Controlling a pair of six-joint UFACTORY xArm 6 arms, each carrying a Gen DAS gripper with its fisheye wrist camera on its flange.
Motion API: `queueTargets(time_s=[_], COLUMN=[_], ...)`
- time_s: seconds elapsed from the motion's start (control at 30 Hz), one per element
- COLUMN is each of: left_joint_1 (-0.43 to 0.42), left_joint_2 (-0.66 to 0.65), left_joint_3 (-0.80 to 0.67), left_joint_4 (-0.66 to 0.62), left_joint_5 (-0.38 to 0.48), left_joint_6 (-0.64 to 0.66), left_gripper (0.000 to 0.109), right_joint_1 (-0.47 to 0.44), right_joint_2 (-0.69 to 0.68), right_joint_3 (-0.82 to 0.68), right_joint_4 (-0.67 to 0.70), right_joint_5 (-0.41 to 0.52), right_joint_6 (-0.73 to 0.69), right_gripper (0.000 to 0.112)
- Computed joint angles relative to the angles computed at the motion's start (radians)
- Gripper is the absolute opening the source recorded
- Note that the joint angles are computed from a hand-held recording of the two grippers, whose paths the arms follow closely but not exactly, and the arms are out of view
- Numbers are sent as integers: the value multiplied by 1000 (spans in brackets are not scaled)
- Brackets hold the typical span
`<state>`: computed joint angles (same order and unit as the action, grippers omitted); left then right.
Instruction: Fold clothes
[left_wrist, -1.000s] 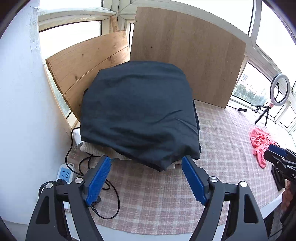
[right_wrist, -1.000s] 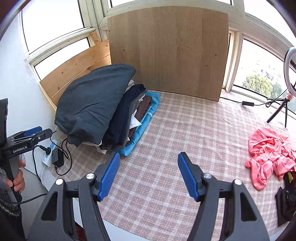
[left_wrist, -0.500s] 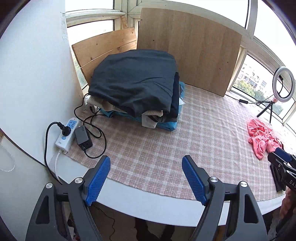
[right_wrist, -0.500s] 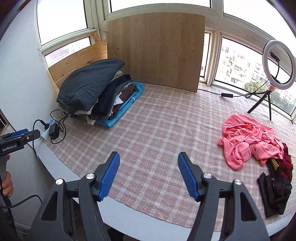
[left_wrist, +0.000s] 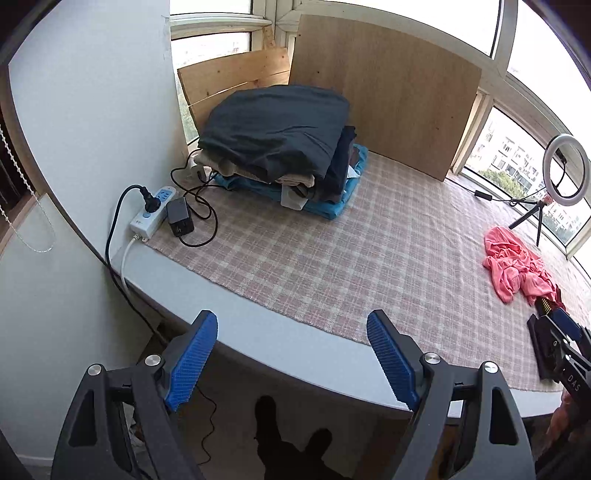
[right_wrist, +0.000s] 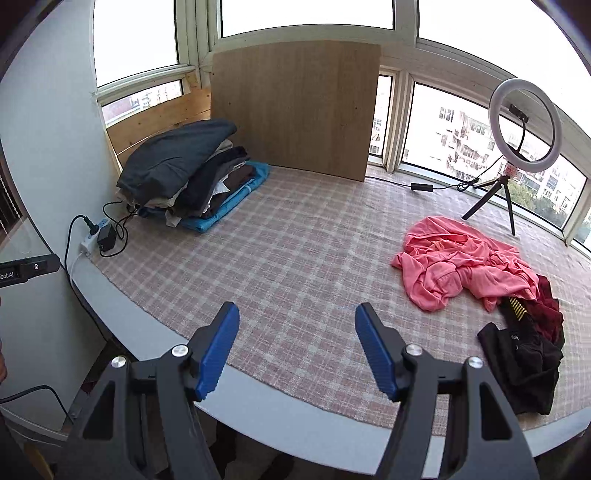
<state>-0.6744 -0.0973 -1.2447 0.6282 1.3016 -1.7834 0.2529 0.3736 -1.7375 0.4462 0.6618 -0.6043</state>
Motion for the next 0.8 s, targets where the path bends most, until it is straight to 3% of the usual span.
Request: queueTargets(time_s=[0.03, 0.17, 0.23, 0.8], left_joint_1=[-6, -50, -57, -56], left_joint_2=[-12, 30, 38, -14], left_joint_3=[12, -54, -66, -9], left_joint_4=[4, 14, 9, 31], left_joint_5=[-10, 110, 126, 39], left_joint_6=[-15, 0, 14, 32], left_gripper=[82, 82, 82, 84], right_joint_1=[-3, -8, -7, 3], right_joint_2=[-6, -28, -43, -54], right_joint_3=[8, 42, 67, 75], right_joint_4=[9, 31, 33, 15], right_joint_5=[2, 14, 2, -22], right_joint_6=[-6, -24, -28, -5], right_gripper=[64, 65, 64, 65])
